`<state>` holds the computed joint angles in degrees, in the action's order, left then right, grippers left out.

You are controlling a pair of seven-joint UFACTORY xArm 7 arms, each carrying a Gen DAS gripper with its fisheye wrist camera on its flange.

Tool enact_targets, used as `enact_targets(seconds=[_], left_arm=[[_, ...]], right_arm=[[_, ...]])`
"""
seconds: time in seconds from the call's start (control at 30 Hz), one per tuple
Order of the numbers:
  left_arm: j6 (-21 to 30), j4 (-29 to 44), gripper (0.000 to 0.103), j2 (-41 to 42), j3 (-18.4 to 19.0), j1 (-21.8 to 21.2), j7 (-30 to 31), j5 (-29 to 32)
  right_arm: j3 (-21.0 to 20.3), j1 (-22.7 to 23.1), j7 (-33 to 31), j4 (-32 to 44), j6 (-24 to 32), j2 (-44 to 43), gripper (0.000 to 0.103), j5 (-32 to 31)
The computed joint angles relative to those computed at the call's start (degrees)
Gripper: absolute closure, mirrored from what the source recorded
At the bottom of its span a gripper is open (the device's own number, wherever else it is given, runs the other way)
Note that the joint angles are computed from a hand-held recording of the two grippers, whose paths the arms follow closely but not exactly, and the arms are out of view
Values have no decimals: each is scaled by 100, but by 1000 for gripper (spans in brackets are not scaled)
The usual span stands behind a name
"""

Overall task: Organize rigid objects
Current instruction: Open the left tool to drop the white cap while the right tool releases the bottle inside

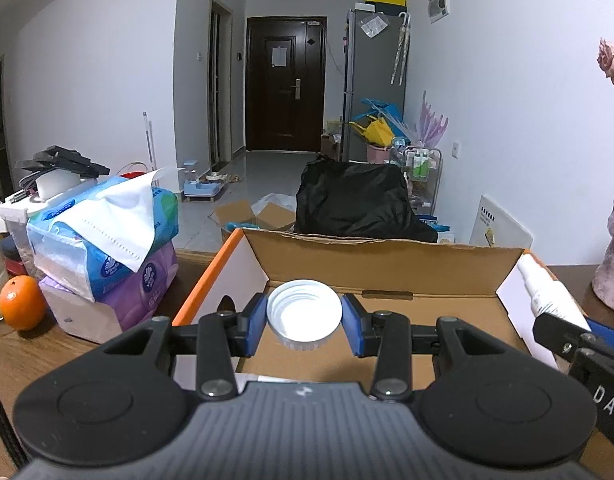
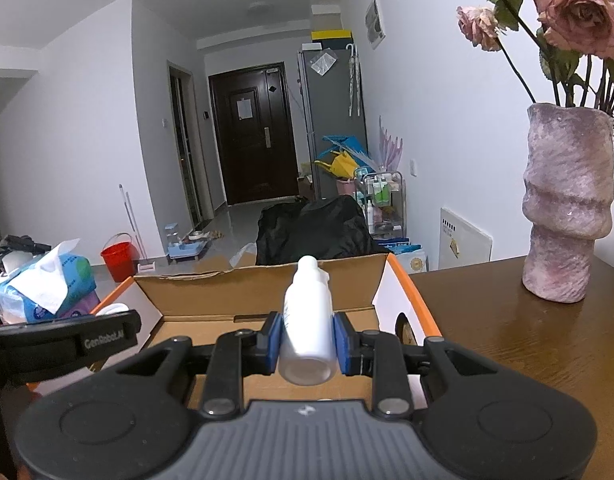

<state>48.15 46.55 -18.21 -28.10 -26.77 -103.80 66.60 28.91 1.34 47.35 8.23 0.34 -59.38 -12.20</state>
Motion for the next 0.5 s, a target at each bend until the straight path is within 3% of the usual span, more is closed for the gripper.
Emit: enact_targets(seconds=[0.07,0.13,0.17,0.2,0.23,0.27,0.3,0.4,0.5], left_arm=[[-70,-24,61,-16,27,-13,44,-27],[-105,-40,52,-34,33,-10,53,-45],[-137,-54,43,-47,38,-1,40,-43],[-108,-53,23,-55,34,0,51,-108],[-49,-38,12,-47,22,10,49,-176],[79,-42,1,-62,-37,29,-47,-161],[222,-36,1,-68,-98,40,-100,-121],[541,17,0,-33,-158,-1,-66,-147],[501,-4,0,-61,-56,-42,-30,-206]], right_arm=[[-69,47,-64,31,27,109,76,-15],[-57,2,-55,51,72,162,76,-7],[-65,-11,-58,67,129,167,76,-8],[-43,-48,-24,69,171,138,71,-2],[-47,-67,3,76,228,119,66,4],[-40,-95,40,80,274,94,51,6],[18,-158,112,84,342,40,37,7],[59,-239,232,102,468,-32,19,-44],[39,-265,317,95,491,-51,2,-94]])
